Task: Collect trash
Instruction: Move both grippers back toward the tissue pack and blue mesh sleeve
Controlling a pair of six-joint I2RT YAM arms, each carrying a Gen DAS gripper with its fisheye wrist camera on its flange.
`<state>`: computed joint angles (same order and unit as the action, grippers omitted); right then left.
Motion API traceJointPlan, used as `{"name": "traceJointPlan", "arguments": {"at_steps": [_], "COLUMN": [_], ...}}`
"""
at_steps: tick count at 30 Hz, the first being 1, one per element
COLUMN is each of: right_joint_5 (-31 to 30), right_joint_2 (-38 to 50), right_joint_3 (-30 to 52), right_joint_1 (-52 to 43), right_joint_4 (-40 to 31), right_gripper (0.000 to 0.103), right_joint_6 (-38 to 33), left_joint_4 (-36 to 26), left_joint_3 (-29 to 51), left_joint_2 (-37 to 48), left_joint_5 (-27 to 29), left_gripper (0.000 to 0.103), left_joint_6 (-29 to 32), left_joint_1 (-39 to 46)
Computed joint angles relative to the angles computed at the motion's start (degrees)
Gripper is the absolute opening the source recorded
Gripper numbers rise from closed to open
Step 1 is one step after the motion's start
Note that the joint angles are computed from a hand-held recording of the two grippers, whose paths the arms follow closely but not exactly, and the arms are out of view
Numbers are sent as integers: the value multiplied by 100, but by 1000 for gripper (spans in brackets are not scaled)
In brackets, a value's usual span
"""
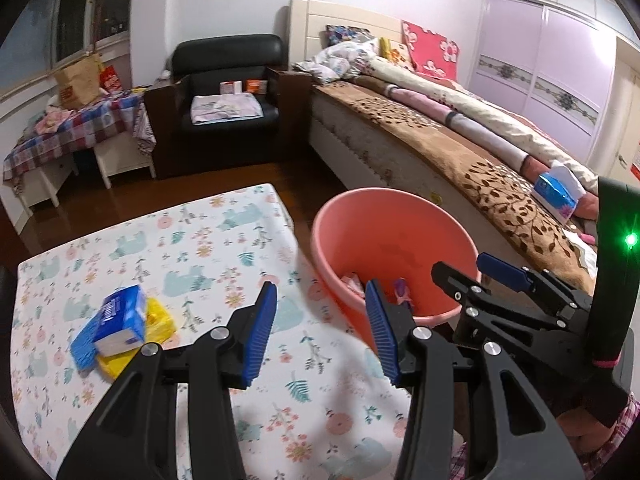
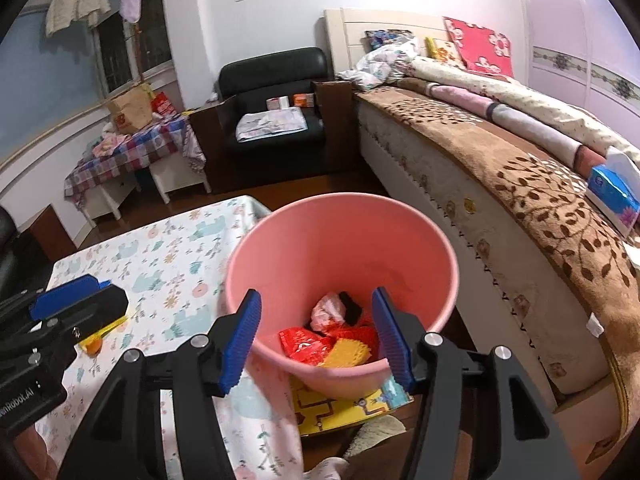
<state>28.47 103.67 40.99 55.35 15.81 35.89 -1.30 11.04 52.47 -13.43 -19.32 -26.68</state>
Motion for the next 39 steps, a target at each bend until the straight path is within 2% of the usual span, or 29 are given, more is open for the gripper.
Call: {"name": "traceJointPlan", "arguments": {"at_steps": [6,11,21,28,39], "right_joint_5": [-68,0,150,164,-11], "right_joint_2": [241,372,607,752,945], "right_joint_3": [342,580,1010,1260,1537], "right_joint_1": [280,466,802,947,938], "right_joint_4": [-192,-357,-661,-833,-1018], "right_gripper": [57,62,63,63,63], "right_joint_6": [-83,-71,-89,-121,-86], "left_joint_4": [-599,-1175,-2284,-2681,-2664], "left_joint_3": [-179,-289,-385,-448,-550], "left_joint_2": [-756,-1462,-2836,-3377,-3494], "left_joint_5": [-137,-325,-240,45,568], "left_gripper": [46,46,46,46,46], "left_joint_6": [-3,16,228,503,860], "left_joint_1": [195,269,811,1348,2087]}}
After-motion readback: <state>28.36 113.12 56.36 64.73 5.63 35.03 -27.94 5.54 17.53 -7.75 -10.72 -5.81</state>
